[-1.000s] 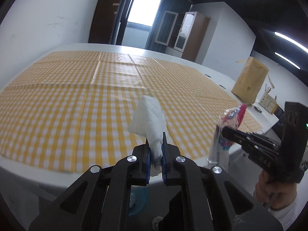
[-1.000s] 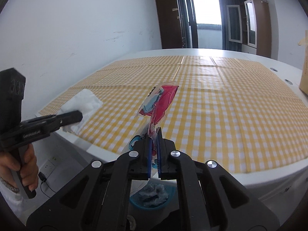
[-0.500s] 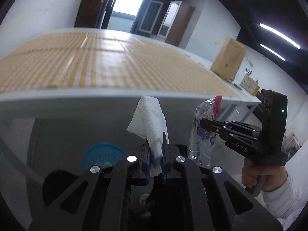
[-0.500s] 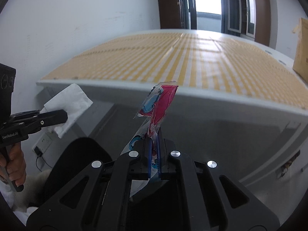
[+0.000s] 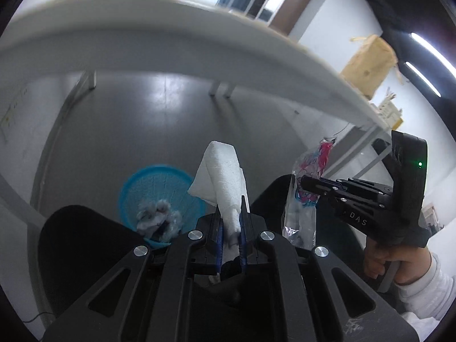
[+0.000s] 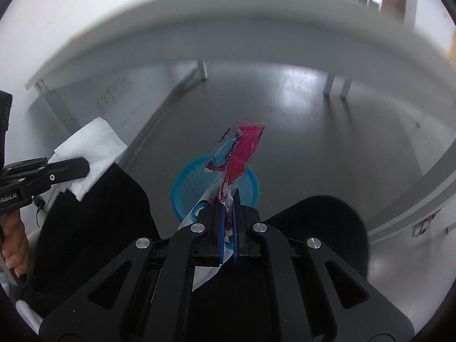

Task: Collect trash
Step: 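Carry the tissue and snack wrapper down over the blue wastebasket with both grippers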

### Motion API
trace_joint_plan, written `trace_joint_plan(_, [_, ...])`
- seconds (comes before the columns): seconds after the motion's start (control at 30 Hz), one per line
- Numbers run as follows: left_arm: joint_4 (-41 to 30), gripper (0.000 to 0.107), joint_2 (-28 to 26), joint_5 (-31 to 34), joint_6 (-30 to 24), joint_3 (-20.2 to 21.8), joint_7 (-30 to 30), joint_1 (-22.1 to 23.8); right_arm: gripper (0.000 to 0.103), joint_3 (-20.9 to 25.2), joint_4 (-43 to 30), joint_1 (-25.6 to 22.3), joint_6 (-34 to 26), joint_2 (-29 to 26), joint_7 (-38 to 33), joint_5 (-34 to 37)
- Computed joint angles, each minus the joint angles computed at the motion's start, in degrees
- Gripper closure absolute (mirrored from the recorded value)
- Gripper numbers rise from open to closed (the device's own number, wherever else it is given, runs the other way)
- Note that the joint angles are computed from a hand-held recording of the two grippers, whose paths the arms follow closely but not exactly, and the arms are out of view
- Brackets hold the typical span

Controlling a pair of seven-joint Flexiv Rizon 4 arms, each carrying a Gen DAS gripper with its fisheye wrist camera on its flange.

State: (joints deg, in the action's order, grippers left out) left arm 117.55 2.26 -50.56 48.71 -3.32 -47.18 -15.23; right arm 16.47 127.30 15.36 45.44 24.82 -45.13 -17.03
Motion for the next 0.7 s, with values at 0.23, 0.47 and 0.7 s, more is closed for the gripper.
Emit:
trace_joint_plan(0.23, [-2.49, 0.099, -5.59, 6.62, 1.05, -0.74, -7.73, 1.87, 0.099, -2.64, -0.24, -0.6, 4.14, -7.75, -0.19, 0.92])
trace_joint_plan(0.47, [-7.65, 0.099, -11.99, 12.97, -1.01, -2.19, -15.99, 3.46, 0.099, -5.15, -2.87, 0.02, 5.18, -13.78, -4.01, 6.46])
trace_joint_plan(0.7, [-16.16, 0.099, -19.5, 21.03, -7.92, -2.38, -26.64, 4.81, 0.099, -5.83, -8.54, -0.05, 2.66, -21.79, -3.87, 4.37])
